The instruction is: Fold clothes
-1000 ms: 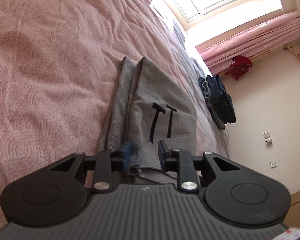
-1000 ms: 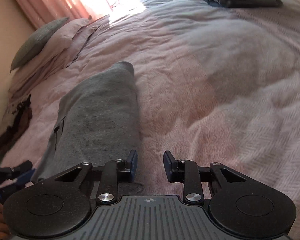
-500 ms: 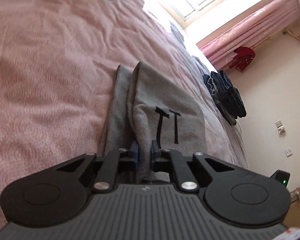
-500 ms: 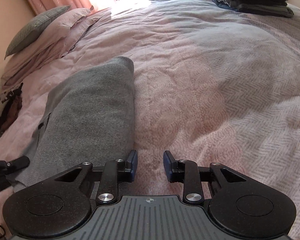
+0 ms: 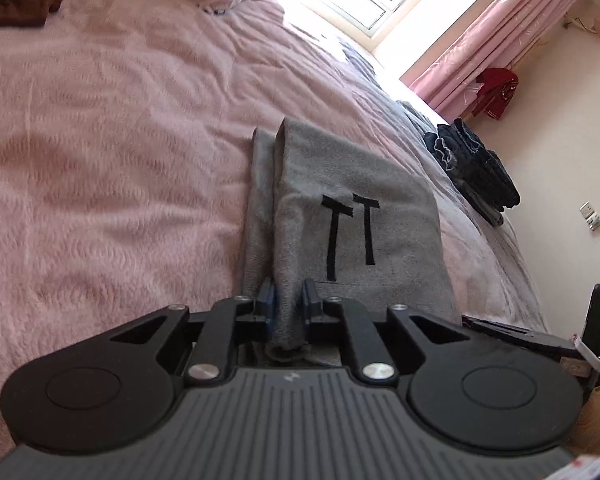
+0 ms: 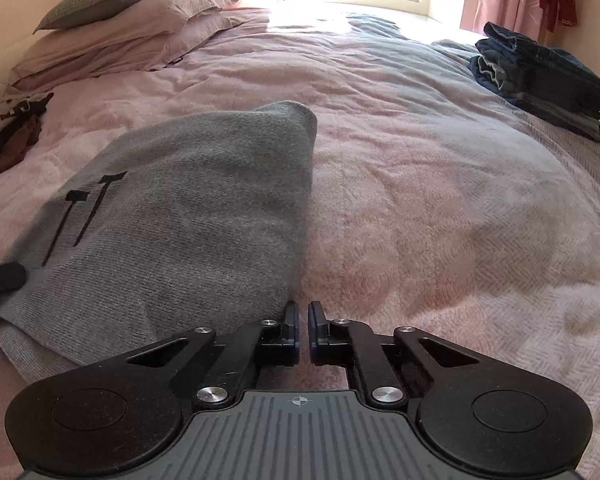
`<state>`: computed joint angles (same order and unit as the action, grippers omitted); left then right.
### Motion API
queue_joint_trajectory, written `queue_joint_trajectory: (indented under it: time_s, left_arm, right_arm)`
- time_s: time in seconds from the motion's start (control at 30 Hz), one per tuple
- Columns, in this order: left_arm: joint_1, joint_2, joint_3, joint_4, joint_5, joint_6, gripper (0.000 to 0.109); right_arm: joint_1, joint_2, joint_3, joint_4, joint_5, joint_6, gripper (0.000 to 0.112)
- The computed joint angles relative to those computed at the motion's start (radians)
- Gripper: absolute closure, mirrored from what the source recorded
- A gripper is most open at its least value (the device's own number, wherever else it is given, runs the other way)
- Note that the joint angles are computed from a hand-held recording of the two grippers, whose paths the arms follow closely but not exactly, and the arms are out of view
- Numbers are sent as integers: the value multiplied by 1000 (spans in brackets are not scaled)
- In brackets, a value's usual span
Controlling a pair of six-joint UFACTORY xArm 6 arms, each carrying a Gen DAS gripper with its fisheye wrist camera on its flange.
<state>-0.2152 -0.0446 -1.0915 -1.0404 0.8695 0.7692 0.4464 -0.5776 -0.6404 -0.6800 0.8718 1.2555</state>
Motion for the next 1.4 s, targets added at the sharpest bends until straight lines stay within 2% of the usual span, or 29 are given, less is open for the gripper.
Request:
queue_joint_trajectory:
  time_s: [0.07,0.1,0.13,0.2,0.27,0.3,0.4,0.6,0.83,0.97,1.03,1.13,1.23,1.37,1.4]
  left_arm:
    - [35,21,-23,-37,61,-38,100]
    - [44,18,-23,-55,69,-35,106]
    - [52,16,-25,-71,82,-21,106]
    - [45,3,-19,-45,67,8,106]
    - [29,14,-24,7,59,-9,105]
    - [34,24,-33,0,74,-18,104]
    - [70,86,-108,-52,187,-14,78]
    - [45,256,-301,-37,249,-62,78]
    - [17,387,-482,-12,260,-158,77]
    - [-17,385,-513,49,208,-121,77]
    - [-31,425,-563,84,196,-142,77]
    - [-34,527,-687,95,248,-185,77]
    - [-32,631,-816,92,299,-240,77]
    - [-31,687,-872,66,330,-263,78]
    - [-32,677,-855,57,320,-243,87]
  right_arm:
    - [-21,-28,25,24,-32,3,108]
    - [-35,-49,40,43,-45,0,108]
    - [-48,-70,54,65,-56,-11,108]
    - [-76,-113,78,124,-88,-37,107]
    - [-84,-139,91,126,-103,-36,105]
    - [-83,-139,91,131,-101,-44,105]
    - [-91,-151,104,158,-103,-41,102]
    - [-119,-172,128,163,-156,6,99]
    - [-236,-82,72,202,-249,-85,98]
    - [-287,5,-7,211,-262,-159,98]
    - [-301,49,-36,216,-276,-190,98]
    - [-297,127,-99,208,-230,-222,98]
    - [-303,172,-121,212,-226,-253,98]
    - [-324,203,-140,223,-238,-265,98]
    - [-326,217,-156,227,-229,-275,98]
